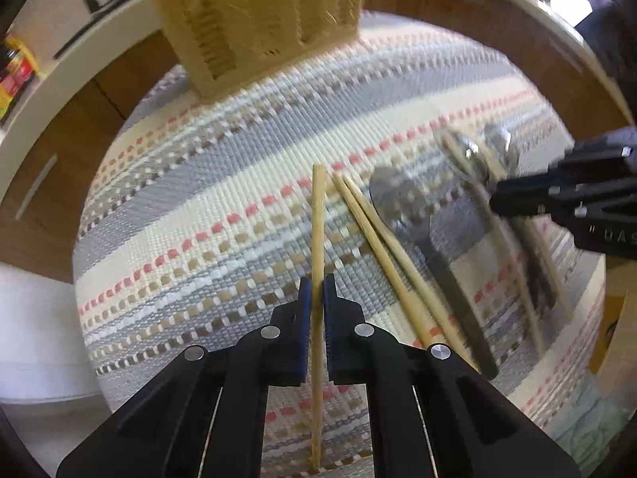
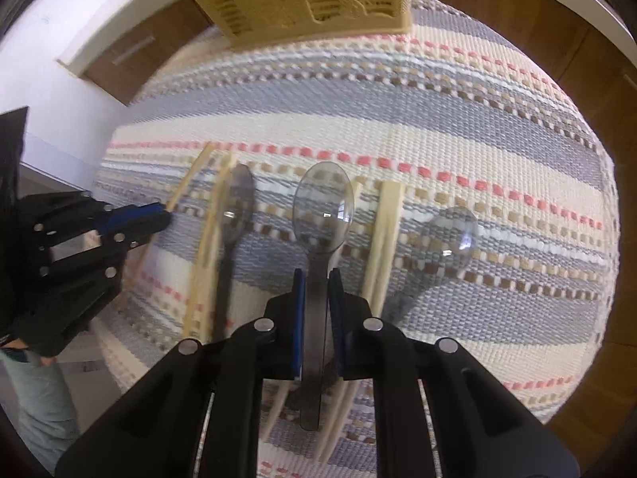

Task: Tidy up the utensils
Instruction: 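Grasp a single wooden chopstick with the left tool while the right tool grasps a clear spoon, then lower the chopstick into the basket with the left tool while the right tool drops its spoon in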

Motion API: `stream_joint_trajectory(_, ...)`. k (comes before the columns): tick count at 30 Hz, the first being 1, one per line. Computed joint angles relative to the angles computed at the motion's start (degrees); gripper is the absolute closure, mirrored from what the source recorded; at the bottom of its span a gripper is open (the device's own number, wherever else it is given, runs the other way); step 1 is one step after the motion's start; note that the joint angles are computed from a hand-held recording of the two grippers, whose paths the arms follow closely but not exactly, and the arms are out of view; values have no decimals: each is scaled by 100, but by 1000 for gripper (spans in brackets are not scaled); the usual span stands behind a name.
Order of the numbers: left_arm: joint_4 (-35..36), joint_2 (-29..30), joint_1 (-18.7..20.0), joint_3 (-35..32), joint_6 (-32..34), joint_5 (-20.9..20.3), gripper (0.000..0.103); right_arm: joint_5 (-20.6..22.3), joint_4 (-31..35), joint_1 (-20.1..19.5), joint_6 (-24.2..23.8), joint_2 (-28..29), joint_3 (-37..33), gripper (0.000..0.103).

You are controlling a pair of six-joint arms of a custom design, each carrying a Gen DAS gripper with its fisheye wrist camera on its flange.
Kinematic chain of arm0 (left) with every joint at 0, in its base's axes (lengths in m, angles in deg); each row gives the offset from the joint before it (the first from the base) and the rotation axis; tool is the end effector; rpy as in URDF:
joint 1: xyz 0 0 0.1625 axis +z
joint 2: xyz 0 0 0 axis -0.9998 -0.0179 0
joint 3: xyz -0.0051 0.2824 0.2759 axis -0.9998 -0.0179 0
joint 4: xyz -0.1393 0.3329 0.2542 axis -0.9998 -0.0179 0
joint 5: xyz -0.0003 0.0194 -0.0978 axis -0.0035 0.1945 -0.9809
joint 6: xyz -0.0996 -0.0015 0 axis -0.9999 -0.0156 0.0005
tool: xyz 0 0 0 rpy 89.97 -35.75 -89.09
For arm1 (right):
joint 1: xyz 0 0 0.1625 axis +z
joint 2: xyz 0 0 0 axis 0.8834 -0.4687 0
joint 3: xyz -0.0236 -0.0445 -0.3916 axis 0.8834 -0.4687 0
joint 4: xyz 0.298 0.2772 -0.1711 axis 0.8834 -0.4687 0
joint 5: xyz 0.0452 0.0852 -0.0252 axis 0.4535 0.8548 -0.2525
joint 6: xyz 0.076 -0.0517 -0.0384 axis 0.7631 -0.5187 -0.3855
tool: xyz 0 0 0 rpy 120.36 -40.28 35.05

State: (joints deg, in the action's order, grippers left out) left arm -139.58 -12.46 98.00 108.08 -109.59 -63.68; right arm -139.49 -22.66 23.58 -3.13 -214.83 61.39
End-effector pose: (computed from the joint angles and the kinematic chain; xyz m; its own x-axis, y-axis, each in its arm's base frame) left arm -0.4337 -0.2489 0.0041 -0.6690 0.3105 -0.6753 0.4712 0.8798 -0.0622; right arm 0.0688 -0.2761 0.3669 -0.7889 -0.4042 0.4630 -0.4187 0.9049 0.0767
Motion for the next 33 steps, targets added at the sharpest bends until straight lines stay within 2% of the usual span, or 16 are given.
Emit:
stream_joint_trajectory(5, -768, -559, -267, 433, -355, 416, 99, 499, 109, 51, -182, -176, -166, 93)
stream_joint_trajectory(10, -1166, -1050, -499, 620, -530, 1111, 99, 1251, 374, 197, -183, -89, -614, 93)
stream_joint_trajectory(11, -1189, -1110, -550, 601, -559, 1297, 99, 1395, 468, 123, -310, -69, -799, 93)
stream_joint_trajectory(15, -1538, -1310, -600, 551, -362, 1967, 99, 1763, 78, 481, -254, 115, -1058, 93)
stream_joint_trajectory(19, -1932, -1196, -600, 349, -128, 2782, 99, 2188, -443, 718, -248, 362, -1370, 93)
stream_joint_trajectory(25, -3287, -817, -216, 20, 1137, 3572, 99, 2532, -2134, 1208, -528, 1005, -1637, 93)
stream_joint_trajectory(28, -3754, -550, -78, -187, 1696, 4000, 99, 2461, -2974, 1477, -599, 1400, -1755, 93)
stream_joint_trajectory(31, -4740, -224, 83, -333, 2599, 4299, 99, 2564, -3556, 1469, -703, 1795, -1893, 93)
stream_joint_trajectory(33, -5544, -9, 193, -401, 3265, 4340, 99, 2584, -4011, 1459, -858, 1990, -1875, 93)
